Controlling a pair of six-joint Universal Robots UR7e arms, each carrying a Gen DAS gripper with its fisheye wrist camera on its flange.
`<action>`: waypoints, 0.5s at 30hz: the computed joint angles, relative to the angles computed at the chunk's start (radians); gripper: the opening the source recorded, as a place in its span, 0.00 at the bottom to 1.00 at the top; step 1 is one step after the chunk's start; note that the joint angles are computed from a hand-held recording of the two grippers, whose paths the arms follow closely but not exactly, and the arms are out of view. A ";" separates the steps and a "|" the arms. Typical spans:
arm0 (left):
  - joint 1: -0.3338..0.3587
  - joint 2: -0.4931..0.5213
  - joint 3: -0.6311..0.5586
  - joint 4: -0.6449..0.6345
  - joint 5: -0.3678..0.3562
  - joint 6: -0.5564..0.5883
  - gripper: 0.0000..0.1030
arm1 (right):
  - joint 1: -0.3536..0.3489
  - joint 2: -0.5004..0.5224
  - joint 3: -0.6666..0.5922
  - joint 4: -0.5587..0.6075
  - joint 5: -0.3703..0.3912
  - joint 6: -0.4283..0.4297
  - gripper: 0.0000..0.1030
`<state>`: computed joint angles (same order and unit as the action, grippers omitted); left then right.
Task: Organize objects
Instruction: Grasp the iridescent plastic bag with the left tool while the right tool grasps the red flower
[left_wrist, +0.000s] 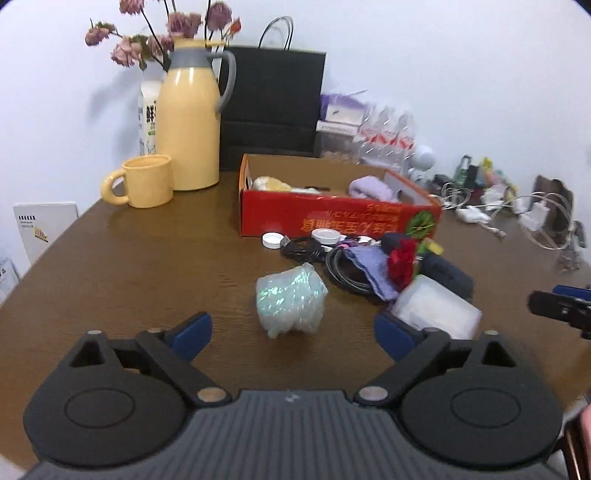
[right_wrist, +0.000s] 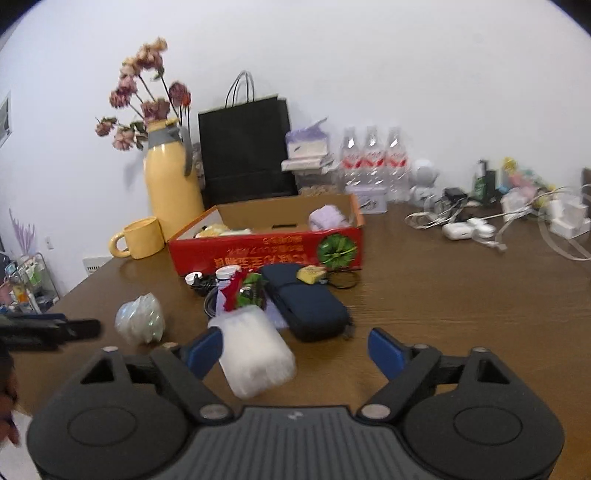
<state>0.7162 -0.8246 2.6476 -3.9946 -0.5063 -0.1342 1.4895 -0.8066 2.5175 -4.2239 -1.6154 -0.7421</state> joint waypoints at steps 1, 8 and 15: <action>0.031 0.034 -0.042 -0.037 -0.005 0.052 0.92 | 0.014 0.016 -0.038 0.039 -0.001 0.007 0.74; 0.217 0.053 -0.234 0.043 -0.131 0.171 0.46 | 0.100 0.181 -0.332 0.227 -0.090 0.024 0.52; 0.238 0.066 -0.237 -0.005 -0.184 0.246 0.39 | 0.101 0.241 -0.413 0.242 -0.072 0.063 0.35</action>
<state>0.9546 -0.7584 2.4106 -3.9998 -0.6907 0.1121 1.5906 -0.5660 2.1043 -3.9818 -1.6878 -0.6794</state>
